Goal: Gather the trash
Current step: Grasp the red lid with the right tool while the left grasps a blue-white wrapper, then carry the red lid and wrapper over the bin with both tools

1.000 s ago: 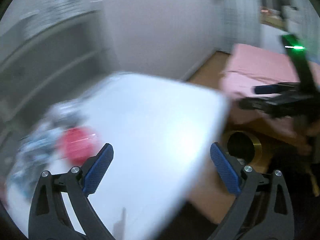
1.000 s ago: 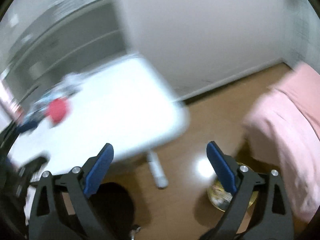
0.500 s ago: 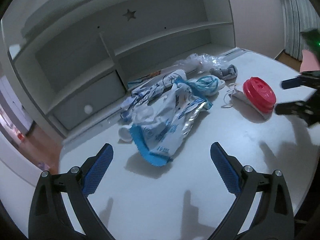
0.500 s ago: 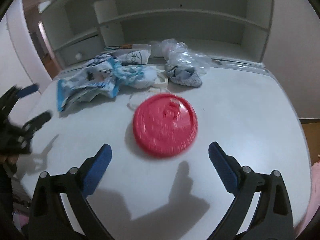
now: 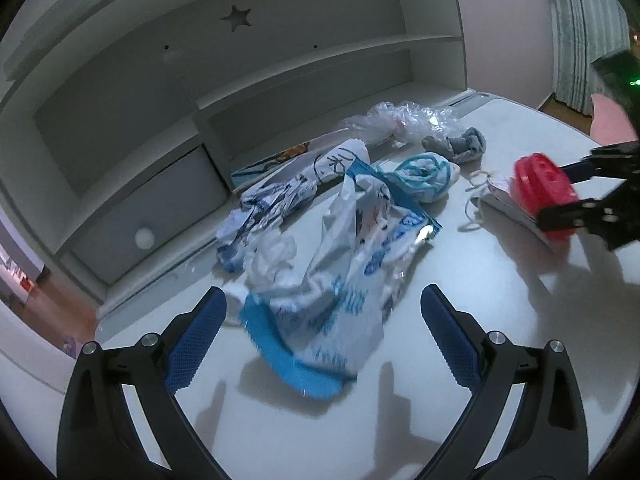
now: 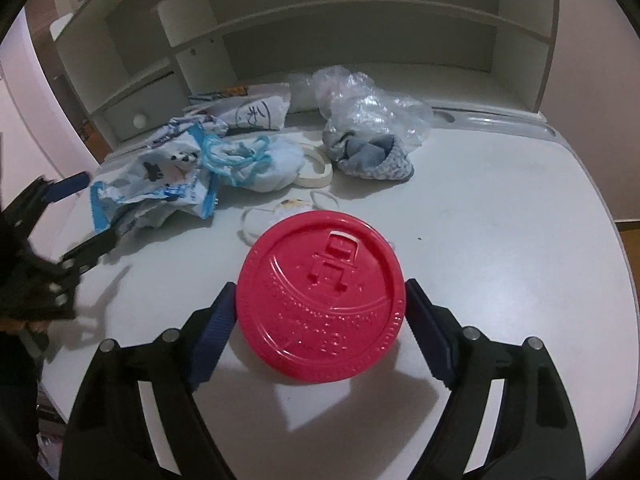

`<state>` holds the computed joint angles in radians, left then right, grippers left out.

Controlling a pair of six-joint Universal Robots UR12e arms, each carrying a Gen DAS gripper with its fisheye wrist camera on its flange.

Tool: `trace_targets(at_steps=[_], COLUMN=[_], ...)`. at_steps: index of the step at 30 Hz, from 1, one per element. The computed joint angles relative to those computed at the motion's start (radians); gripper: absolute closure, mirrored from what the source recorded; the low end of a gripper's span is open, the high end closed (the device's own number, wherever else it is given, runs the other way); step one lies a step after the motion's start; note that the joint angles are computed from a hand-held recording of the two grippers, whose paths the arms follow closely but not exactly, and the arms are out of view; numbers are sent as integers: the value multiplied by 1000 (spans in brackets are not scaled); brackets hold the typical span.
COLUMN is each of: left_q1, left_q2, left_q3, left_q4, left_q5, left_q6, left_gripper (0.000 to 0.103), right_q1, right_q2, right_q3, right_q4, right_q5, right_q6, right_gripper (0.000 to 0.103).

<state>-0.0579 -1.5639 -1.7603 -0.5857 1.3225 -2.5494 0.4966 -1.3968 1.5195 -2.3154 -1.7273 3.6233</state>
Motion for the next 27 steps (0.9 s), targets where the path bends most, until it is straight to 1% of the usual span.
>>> trace_targets(at_steps=[5, 7, 8, 9, 10, 13, 14, 15, 16, 19, 24, 27], left_q1=[-29, -42, -45, -46, -45, -44, -40, -38, -40, -51, -56, -69], left_q2=[-30, -38, -40, -41, -40, -35, -31, -27, -22, -1, 36, 52], left_q3=[20, 14, 15, 16, 20, 31, 39, 43, 42, 25, 18, 22], left_q4=[11, 55, 59, 56, 37, -4, -39, -60, -65, -30, -11, 12], left_q5=[41, 79, 85, 84, 77, 82, 66, 59, 67, 104, 105, 113], left_q6=[23, 21, 25, 26, 26, 2, -9, -18, -23, -40, -109, -144], left_gripper=[8, 9, 14, 24, 51, 79, 83, 84, 85, 87, 87, 87], right_q1=[10, 16, 19, 21, 24, 33, 37, 40, 42, 49, 49, 43], right_q2=[-30, -41, -48, -53, -58, -75, -82, -88, -95, -120, -184, -237], right_q3=[17, 23, 28, 32, 36, 49, 56, 61, 67, 89, 147, 197], right_q4=[-26, -32, -35, -36, -37, -34, -34, -35, -36, -41, -57, -59], right_q5=[4, -4, -6, -8, -12, -23, -30, -33, -35, -53, -96, -129], right_q6=[0, -1, 0, 1, 2, 4, 6, 8, 11, 17, 55, 95], right_gripper=[23, 23, 23, 23, 23, 23, 23, 23, 23, 23, 23, 23])
